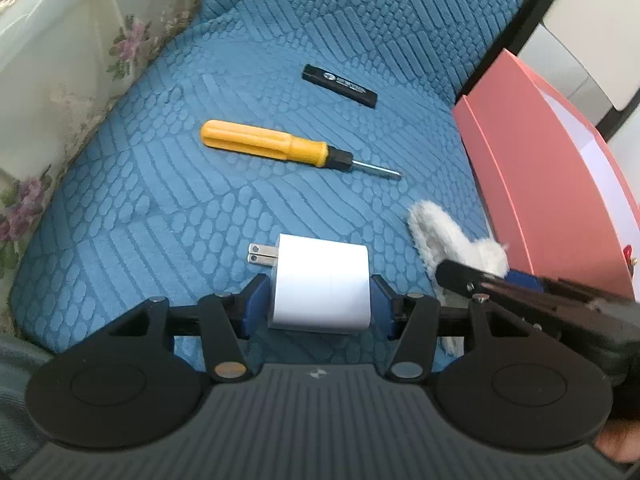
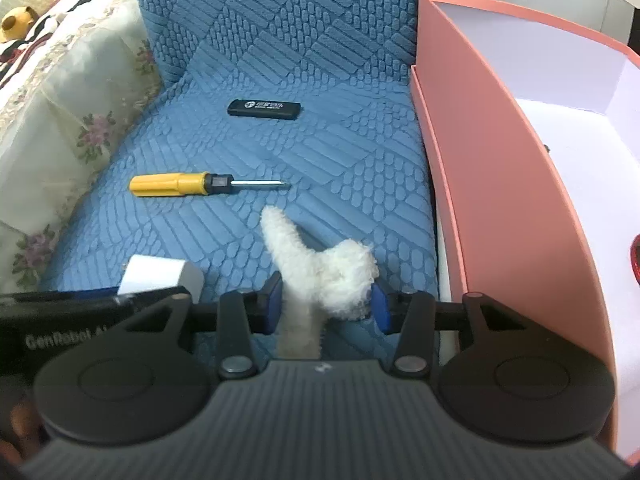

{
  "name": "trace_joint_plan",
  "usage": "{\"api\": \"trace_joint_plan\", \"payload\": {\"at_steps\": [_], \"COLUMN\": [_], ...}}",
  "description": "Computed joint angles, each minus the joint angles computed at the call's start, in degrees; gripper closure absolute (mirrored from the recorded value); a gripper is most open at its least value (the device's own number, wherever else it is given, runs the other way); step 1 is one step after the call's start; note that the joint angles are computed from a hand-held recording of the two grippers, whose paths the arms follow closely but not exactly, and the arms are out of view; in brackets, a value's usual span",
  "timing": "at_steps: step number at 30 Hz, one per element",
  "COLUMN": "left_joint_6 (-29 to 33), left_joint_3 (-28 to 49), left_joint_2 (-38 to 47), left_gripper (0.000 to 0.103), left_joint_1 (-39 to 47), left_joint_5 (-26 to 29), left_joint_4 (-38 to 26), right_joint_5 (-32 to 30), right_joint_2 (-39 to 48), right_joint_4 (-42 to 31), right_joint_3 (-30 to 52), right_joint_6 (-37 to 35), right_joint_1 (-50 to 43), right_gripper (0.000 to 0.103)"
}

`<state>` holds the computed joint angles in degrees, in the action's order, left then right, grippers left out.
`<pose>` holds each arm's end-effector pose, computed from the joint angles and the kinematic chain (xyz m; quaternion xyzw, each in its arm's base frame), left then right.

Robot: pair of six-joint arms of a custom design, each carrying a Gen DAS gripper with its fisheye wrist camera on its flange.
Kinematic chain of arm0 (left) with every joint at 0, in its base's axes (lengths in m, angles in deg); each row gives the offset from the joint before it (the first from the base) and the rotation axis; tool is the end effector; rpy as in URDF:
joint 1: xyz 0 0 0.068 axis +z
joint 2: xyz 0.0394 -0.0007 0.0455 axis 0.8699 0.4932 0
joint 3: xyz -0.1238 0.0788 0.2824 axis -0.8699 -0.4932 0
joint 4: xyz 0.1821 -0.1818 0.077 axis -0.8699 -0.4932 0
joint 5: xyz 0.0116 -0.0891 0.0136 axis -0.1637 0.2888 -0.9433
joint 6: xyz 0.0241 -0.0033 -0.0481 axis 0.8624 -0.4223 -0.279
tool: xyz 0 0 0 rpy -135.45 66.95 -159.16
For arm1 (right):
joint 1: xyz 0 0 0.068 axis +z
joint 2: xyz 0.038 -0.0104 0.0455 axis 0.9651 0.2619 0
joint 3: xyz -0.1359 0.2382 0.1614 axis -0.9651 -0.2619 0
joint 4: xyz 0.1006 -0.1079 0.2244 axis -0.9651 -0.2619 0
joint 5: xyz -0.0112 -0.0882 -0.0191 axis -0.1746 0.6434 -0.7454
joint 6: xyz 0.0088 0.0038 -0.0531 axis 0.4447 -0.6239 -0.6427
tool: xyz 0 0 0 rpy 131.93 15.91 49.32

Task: Organize rigid objects
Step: 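Lift and carry the fuzzy toy and charger toward the pink box with both tools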

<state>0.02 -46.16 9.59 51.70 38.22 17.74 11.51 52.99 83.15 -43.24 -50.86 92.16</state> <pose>0.1986 -0.0339 0.1597 -0.1423 0.9482 -0.1300 0.2525 0.2484 0.0802 0.1790 -0.1143 0.9461 0.0898 0.2896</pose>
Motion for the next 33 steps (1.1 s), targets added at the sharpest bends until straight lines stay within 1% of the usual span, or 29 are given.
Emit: {"api": "trace_joint_plan", "payload": {"at_steps": [3, 6, 10, 15, 20, 26, 30, 33], "left_joint_6": [-0.3, -0.5, 0.1, 0.3, 0.2, -1.4, -3.3, -4.8], "left_joint_3": [-0.1, -0.4, 0.1, 1.8, 4.5, 8.0, 10.7, 12.6], "left_joint_2": [-0.9, -2.5, -4.2, -8.8, -14.4, -21.7, -27.5, -30.2], "left_gripper": [0.043, 0.043, 0.044, 0.044, 0.044, 0.044, 0.044, 0.044], "left_joint_1": [1.6, 2.8, 4.0, 4.1, 3.4, 1.6, -1.2, -3.8], "left_joint_5": [1.0, 1.7, 3.4, 3.2, 2.0, 0.6, -2.7, -4.8], "left_joint_4": [0.1, -0.5, -1.8, -4.5, -9.3, -16.9, -23.4, -27.6], "right_joint_5": [0.5, 2.6, 0.9, -0.9, -2.7, -4.5, -5.4, -6.8], "right_joint_2": [-1.3, -3.6, -6.0, -10.9, -16.3, -21.7, -26.0, -28.4], "right_joint_4": [-0.7, -0.7, -2.4, -6.5, -11.3, -15.6, -19.8, -22.9], "right_joint_3": [-0.2, -0.7, -0.1, 1.6, 3.9, 5.8, 7.1, 8.2], "right_joint_6": [0.2, -1.4, -0.5, 0.5, 0.4, -0.4, -1.7, -2.2], "right_joint_1": [0.8, 2.3, 1.7, 1.1, -0.3, -1.8, -2.8, -4.2], "right_gripper": [0.056, 0.056, 0.056, 0.056, 0.056, 0.056, 0.056, 0.056]}}
